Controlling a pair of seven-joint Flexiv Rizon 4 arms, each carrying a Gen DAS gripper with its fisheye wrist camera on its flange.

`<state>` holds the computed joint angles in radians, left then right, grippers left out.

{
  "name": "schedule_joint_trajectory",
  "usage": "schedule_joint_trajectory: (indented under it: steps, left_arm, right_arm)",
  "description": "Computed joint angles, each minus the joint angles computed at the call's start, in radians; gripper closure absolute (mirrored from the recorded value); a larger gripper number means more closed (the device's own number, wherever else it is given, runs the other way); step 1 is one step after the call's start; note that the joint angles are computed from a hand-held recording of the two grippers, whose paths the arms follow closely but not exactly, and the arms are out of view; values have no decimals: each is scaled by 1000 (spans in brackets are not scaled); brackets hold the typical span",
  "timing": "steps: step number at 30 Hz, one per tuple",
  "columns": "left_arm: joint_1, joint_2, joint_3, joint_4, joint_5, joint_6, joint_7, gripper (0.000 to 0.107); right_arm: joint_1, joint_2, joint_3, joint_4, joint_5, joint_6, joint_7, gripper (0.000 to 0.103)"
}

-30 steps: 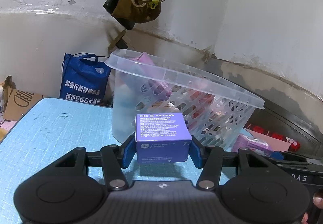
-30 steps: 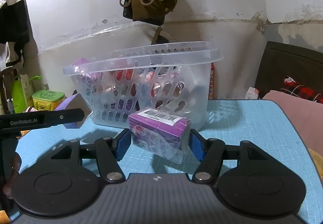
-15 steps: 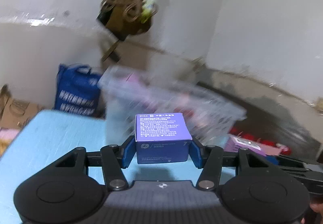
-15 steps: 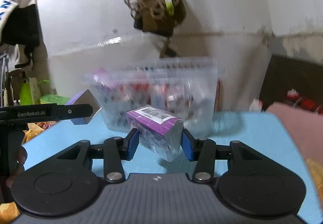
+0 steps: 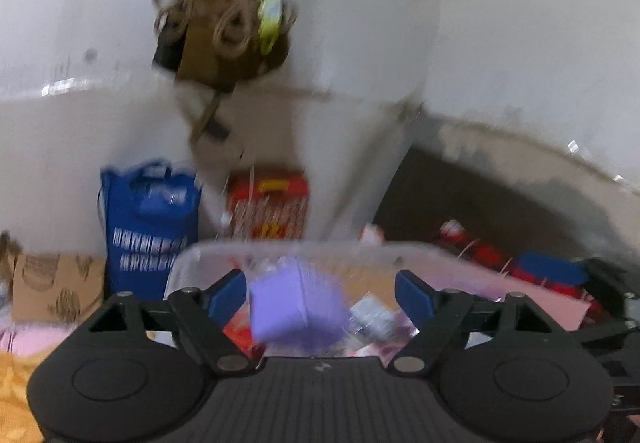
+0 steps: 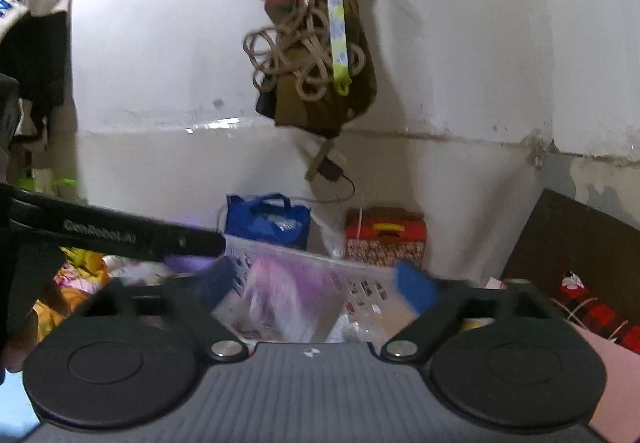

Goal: Organize objects
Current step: 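Lift both boxes into the clear basket and open both grippers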

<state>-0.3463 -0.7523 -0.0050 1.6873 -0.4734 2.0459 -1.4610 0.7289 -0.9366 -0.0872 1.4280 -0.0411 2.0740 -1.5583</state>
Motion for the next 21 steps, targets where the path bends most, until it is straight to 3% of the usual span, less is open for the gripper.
schedule_joint_trajectory:
  steps: [3,5,6,10,12,14,15,17,21]
  left_arm:
    - [35,-6,-34,44,44,101,-49,18]
    - [30,3,-31,98,62,192,-60,5]
    - [13,11,-21,121,53,215,-42,4]
    - [66,50,-75,191,175,219,-36,4]
    - [10,59,-42,215,108,218,8,4]
    - [-36,56,-13,223,49,224,60,4]
    - [-38,59,-18,231,41,221,70,4]
    - [-23,71,-40,247,41,208,61,4]
    - [-64,76,-21,254,-47,203,76,4]
  right_arm:
    - [-36,4,39,20,-27,-15,21,1]
    - [-57,9,59,66,-39,64,15,0]
    - [-48,12,50,85,-14,99,7,0]
    - [-75,52,93,180,-5,160,13,0]
    - [-4,61,39,200,124,181,-22,0]
    - [117,65,-66,186,332,140,-94,0]
    - [150,66,-97,190,380,133,-109,0]
    - [167,68,-106,203,404,149,-150,0]
    - [190,88,-117,210,487,120,-190,0]
